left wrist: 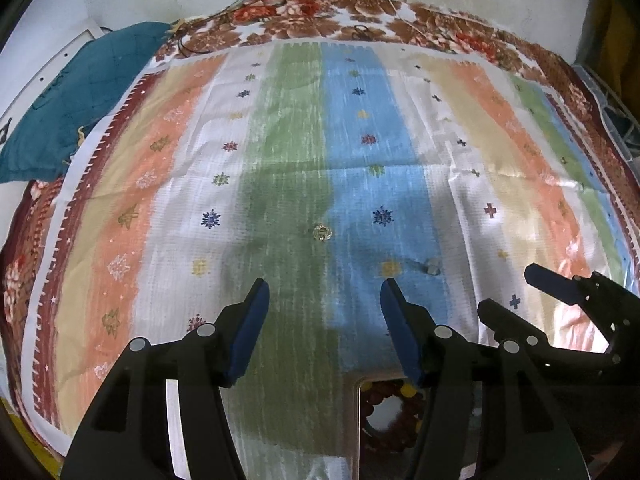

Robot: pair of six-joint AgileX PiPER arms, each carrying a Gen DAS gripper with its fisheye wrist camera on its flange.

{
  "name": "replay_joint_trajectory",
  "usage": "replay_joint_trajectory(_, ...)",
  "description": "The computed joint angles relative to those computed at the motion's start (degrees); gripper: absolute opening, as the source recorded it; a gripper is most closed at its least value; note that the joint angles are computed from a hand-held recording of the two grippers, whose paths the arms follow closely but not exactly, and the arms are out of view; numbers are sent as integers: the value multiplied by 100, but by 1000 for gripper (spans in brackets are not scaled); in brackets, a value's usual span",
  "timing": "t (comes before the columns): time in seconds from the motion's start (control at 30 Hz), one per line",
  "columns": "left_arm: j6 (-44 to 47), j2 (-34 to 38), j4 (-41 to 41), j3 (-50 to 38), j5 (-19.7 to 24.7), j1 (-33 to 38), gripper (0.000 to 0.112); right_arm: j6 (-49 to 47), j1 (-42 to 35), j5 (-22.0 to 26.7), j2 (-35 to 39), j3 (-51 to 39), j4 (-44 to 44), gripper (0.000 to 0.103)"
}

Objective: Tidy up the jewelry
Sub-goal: 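Move both grippers to the gold ring and small silver charm on the cloth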

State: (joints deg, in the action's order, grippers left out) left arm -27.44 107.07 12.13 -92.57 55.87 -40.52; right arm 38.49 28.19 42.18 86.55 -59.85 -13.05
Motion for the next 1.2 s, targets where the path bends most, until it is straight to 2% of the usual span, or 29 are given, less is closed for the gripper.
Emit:
replay_joint_trajectory(0.23,129,312,114,-302,118,15,58,-359,-156,-56,208,-136,292,63)
replay_joint_trajectory(0.43,230,574,287,-569,193,-19,59,-387,-156,-28,347,-258,167,63)
replay_joint_trajectory(0.6,210,817,685,-754,268,-152,59,-469,-221,-57,416,-242,225,63)
replay_joint_trajectory(0.77,416,1026,488,-966,288,-29,59,-711,-322,-135,449,-273,578,63)
replay_joint_trajectory(0.87,562,1154,75,-1139,307,166,59,-759,-370,-92,486,-351,710,63)
replay_joint_trajectory(1.2,790,1541,-92,-1469,332,292,59,-912,-523,-35,933,-636,839,63)
